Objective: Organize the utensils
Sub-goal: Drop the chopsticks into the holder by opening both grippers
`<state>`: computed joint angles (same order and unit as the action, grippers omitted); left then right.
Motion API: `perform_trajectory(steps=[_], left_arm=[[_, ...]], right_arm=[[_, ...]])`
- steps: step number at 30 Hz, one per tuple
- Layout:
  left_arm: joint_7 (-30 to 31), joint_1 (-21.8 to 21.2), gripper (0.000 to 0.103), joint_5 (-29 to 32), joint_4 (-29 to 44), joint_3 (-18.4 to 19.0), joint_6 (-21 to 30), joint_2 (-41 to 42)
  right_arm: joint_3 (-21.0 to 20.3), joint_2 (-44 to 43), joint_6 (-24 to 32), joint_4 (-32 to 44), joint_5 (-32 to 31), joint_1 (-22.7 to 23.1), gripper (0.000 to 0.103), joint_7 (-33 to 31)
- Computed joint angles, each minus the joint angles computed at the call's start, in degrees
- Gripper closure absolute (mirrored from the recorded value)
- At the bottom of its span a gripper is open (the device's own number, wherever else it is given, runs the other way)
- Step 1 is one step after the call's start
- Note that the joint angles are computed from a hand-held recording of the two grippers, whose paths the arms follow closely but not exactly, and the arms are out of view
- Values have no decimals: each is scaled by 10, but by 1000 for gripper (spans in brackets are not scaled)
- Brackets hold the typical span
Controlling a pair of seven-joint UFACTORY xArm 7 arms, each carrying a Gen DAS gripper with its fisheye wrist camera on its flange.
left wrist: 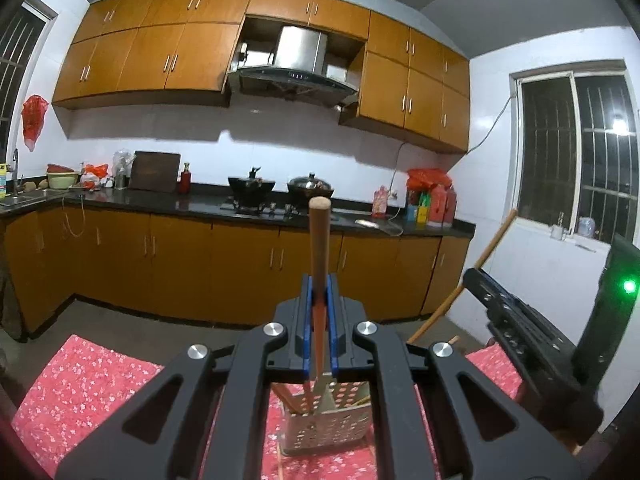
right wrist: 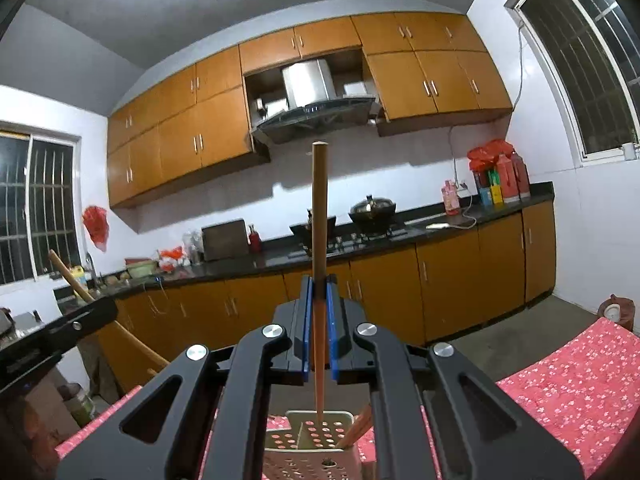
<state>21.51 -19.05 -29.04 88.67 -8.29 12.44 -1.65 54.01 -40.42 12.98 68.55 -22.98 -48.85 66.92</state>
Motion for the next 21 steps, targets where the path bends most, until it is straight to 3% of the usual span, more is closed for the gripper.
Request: perform_trajectory(steps=[5, 7, 10, 13, 21], left_arm=[[0, 6, 95, -10, 5, -4, 10, 26], [1, 9, 95, -10, 9, -8, 15, 35], [6, 17, 95, -21, 8, -13, 32, 40], [18, 22, 94, -44, 1, -15, 31, 36], [60, 22, 84, -106, -25, -5, 23, 2]], right_arm=[[30, 25, 17, 6, -4, -7, 96, -10], [29, 42, 27, 4, -5, 11, 96, -23], [10, 60, 32, -7, -9, 51, 92, -26], [-16, 51, 36, -21, -20, 81, 61, -12], [-88, 31, 57, -43, -44, 167, 60, 0]])
